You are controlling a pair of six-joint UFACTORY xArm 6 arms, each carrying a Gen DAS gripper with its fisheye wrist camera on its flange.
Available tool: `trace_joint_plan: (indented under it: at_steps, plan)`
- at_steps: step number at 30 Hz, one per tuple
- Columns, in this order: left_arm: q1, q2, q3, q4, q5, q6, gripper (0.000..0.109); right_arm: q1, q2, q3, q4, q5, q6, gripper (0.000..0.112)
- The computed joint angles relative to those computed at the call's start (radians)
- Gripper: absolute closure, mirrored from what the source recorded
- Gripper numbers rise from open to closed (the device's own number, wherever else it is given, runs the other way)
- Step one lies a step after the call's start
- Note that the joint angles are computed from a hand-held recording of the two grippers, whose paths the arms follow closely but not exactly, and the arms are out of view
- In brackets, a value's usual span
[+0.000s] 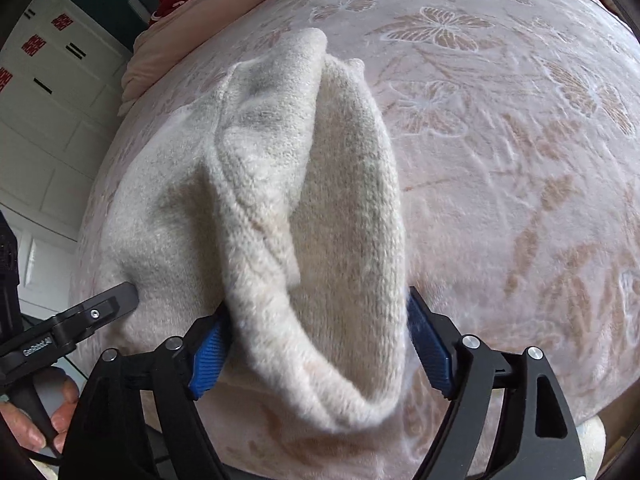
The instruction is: Fold small clothes
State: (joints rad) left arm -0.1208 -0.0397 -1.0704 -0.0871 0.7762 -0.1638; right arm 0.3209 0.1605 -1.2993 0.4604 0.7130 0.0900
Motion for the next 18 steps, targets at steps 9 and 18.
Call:
trace_joint_plan:
  at_steps: [9,18]
  plan:
    - [0.096,0.143,-0.064,-0.41,0.027,0.265,0.01,-0.005,0.082,-0.071,0.059,-0.012,-0.062,0.025]
    - [0.077,0.093,-0.036,-0.433,0.001,0.323,0.046,-0.021,0.103,-0.094,0.228,0.003,-0.147,0.068]
